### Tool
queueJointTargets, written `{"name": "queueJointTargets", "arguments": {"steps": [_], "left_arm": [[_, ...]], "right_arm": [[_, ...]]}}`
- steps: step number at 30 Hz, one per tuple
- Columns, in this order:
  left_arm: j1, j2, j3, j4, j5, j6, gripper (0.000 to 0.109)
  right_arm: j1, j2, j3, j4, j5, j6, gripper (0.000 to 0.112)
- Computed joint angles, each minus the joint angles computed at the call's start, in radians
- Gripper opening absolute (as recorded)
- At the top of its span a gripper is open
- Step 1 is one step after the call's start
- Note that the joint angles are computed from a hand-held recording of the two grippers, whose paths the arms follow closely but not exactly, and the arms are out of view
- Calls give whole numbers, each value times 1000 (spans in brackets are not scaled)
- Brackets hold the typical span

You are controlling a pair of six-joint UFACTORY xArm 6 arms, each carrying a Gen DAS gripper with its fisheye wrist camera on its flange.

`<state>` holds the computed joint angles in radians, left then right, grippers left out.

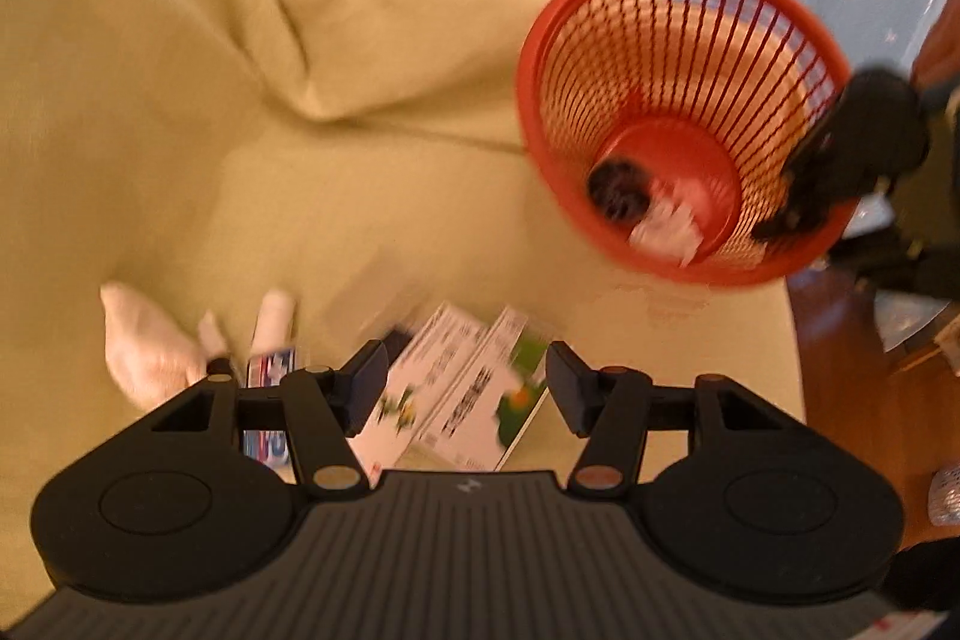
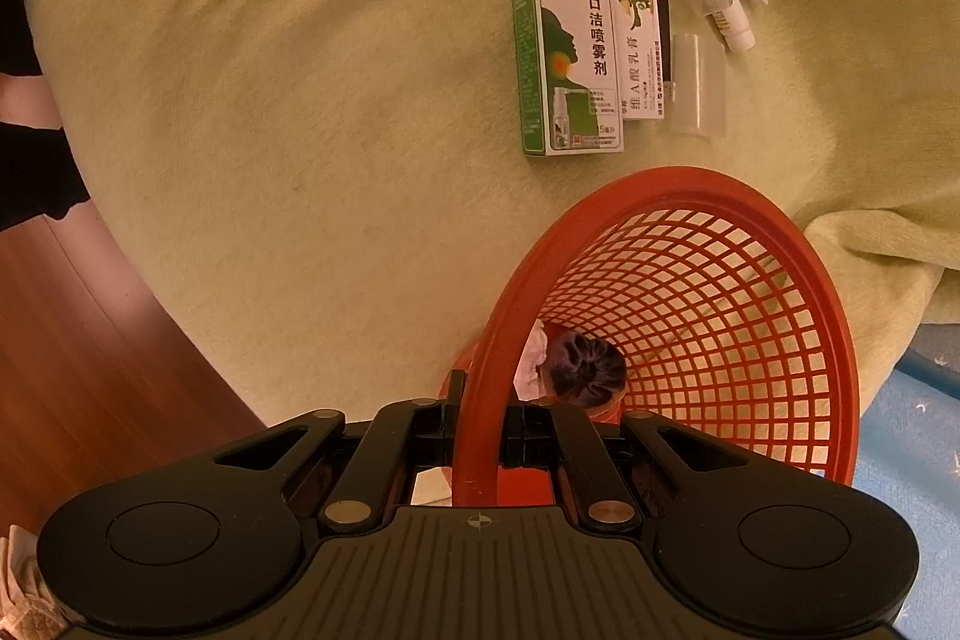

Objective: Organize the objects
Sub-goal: 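Move the left tool back toward the remaining items, then grasp the green-white mouth spray box with the left tool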

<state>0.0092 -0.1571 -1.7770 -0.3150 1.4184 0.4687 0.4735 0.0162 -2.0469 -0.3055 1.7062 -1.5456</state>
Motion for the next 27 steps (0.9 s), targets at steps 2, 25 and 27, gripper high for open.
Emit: {"name": "queueJointTargets", "arguments": {"steps": [2,25,27], "left_arm": [[4,-32,64,6,-20,12,53],[-77,-102,378,56,-192,208,61],[-75,-101,370,43,-171,198,61]], "right_arm": [[1,1,-2,-3,1,-1,4],[-6,0,4,7,-4,3,4],[-8,9,-8,9,0,3,4]]}}
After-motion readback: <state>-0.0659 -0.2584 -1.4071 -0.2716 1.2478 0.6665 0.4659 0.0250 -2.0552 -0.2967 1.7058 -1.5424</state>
